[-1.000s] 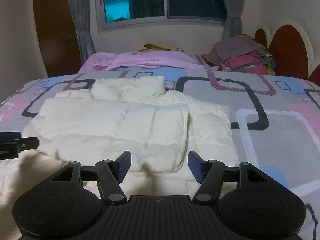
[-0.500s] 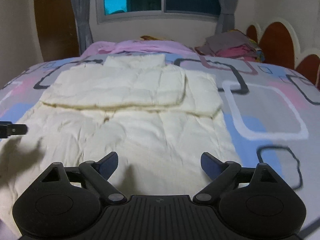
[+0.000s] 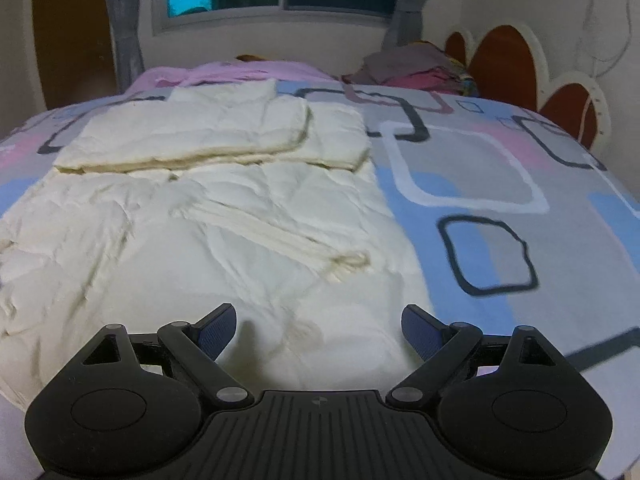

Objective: Fold large clothes

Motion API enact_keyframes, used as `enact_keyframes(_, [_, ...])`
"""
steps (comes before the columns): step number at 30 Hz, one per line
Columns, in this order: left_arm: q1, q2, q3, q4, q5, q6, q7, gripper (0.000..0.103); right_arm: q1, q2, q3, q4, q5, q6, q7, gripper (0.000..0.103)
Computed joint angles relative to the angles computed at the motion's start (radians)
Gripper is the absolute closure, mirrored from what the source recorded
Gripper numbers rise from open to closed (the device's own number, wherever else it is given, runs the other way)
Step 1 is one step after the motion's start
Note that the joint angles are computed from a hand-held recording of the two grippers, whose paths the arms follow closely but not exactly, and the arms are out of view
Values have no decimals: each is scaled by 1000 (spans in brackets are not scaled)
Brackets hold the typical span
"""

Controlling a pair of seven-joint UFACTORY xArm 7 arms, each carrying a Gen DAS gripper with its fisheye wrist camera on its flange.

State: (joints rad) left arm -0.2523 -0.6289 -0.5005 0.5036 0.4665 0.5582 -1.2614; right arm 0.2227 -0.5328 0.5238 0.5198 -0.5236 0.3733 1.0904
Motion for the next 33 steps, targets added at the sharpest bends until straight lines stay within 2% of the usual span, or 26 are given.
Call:
enact_keyframes(7, [-40, -67, 14, -49, -40, 41, 7, 22, 43, -67, -35, -66, 50, 67, -11, 14])
enact_keyframes(11, [-64, -113, 27, -86, -71, 66, 19, 21, 75, -82, -64, -101, 98, 69, -22, 14])
enact_keyframes(16, [-111, -175, 56, -148, -138, 72, 31, 20, 109, -97, -95, -143, 166, 28, -27, 14])
enact_keyframes(21, [-147, -227, 81, -210, -201, 36, 38, 20, 164, -108, -158, -194, 282, -31, -40, 14])
enact_keyframes(24, [-153, -247, 92, -236, -229, 5, 44, 22, 175, -117, -164, -208, 319, -46, -54, 15])
enact_keyframes(26, [-159, -254, 101, -248, -249, -17, 47, 27, 190, -118, -172, -212, 341, -61, -73, 30])
enact_keyframes(27, [-162, -256, 104, -251, -258, -24, 50, 31, 192, -116, -168, -210, 348, -64, -75, 33])
enact_keyframes(28, [-172, -261, 118, -259, -270, -41, 63, 41, 200, -115, -174, -208, 358, -68, -86, 42])
enact_keyframes(29, [-183, -265, 133, -268, -285, -62, 74, 46, 206, -114, -177, -206, 370, -71, -90, 48])
enact_keyframes(31, [-208, -265, 167, -281, -320, -96, 104, 66, 215, -118, -181, -208, 390, -76, -96, 57])
enact_keyframes(32, [-223, -260, 190, -285, -341, -111, 125, 71, 222, -117, -188, -209, 401, -81, -102, 64])
enact_keyframes(33, [-244, -256, 220, -294, -372, -136, 145, 83, 232, -119, -198, -209, 417, -84, -107, 66])
